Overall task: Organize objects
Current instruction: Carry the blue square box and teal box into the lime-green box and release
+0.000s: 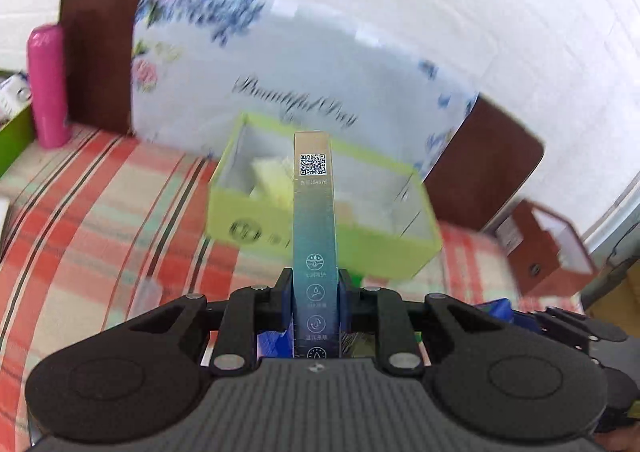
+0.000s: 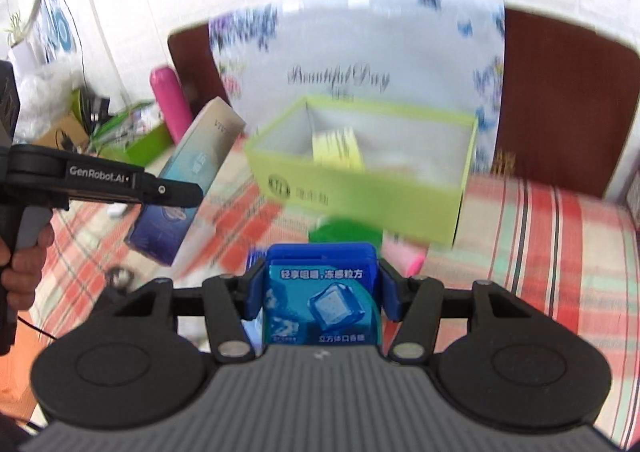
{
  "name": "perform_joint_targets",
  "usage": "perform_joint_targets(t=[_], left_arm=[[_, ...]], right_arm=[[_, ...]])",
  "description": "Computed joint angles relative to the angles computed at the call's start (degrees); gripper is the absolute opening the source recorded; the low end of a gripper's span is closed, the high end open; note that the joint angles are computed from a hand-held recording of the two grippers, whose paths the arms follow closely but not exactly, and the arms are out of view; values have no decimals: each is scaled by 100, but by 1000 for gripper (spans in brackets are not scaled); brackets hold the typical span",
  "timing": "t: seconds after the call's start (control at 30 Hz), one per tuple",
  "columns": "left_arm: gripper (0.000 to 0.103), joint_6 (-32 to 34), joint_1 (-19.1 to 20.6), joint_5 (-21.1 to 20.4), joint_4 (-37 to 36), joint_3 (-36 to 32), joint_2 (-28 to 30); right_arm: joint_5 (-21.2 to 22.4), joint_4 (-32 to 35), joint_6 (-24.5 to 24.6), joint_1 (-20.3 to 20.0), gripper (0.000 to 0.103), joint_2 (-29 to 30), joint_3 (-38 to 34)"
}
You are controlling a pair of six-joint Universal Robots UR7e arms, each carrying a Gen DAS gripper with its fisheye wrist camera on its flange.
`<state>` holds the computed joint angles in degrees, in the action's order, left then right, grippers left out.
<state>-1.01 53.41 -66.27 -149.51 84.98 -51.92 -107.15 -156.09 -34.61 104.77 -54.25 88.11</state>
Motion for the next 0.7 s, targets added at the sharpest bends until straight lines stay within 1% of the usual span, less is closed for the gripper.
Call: perform_joint_targets(t=[0.17,0.33,0.47,0.57,0.7], left_arm=[[22,33,12,-276,6,-704,437],[22,-83,55,-511,146,-1459,952],[22,-268,122,-536,306,-2110,1443],[22,-435,201,-523,523,-2596,1796],[22,-480,301,-488,813,-3159,2211]], right_arm=[[173,-18,-211,44,55,427,-755],[180,-23,-357,43,55,921,-1509],[100,55,-496,-11,55,1378,-2180],[83,278,-580,-73,55,1728,-2737],[-3,587,-736,-152,55,2232,-3480]])
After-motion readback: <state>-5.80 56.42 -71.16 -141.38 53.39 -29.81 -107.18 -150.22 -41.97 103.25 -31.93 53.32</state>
